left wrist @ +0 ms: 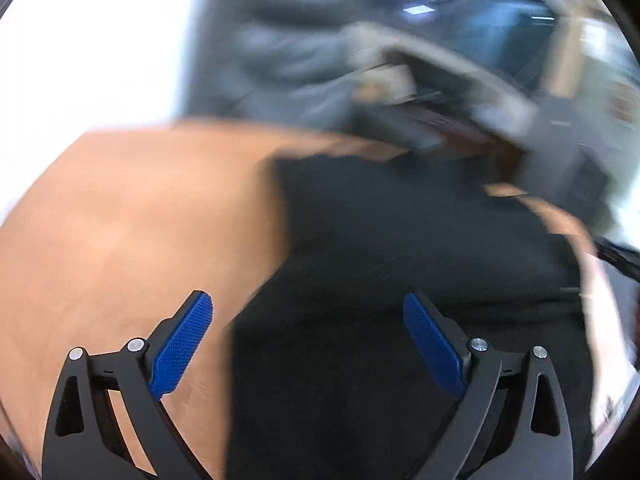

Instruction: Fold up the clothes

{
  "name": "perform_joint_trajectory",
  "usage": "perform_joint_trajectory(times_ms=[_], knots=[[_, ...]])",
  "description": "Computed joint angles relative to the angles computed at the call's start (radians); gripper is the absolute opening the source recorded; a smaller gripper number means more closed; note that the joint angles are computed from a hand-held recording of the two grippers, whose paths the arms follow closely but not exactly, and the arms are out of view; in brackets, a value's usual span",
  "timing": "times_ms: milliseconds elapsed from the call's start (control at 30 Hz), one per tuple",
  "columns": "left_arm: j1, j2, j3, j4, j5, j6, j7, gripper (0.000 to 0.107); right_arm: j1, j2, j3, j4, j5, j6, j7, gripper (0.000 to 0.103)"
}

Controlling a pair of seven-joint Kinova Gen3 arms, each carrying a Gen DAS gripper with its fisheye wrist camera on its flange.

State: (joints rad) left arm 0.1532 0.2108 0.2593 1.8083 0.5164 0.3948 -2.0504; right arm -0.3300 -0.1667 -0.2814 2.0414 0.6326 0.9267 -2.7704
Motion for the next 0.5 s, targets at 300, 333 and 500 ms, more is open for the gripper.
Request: perform_joint_trajectory(times_ms=[300,333,500], knots=[[0.131,0.261,-0.053,-0.219,-0.084,0.12,-0.074,0.09,0.031,0.217,0.091,0.027,-0.016,-0.285,-0.083,0.082],[0.134,0.249,-0.054,-0.179,-0.081,0.084,-0.103,0.091,0.0,0.222,0.123,0.047,0.004,-0.299,-0.096,0.082],[0.131,0.228,-0.086,-0.137,0.07,0.074,-0.245,0.091,-0.04,0.247,0.168,0.086,0.117,-0.34,-0.133,0.087]])
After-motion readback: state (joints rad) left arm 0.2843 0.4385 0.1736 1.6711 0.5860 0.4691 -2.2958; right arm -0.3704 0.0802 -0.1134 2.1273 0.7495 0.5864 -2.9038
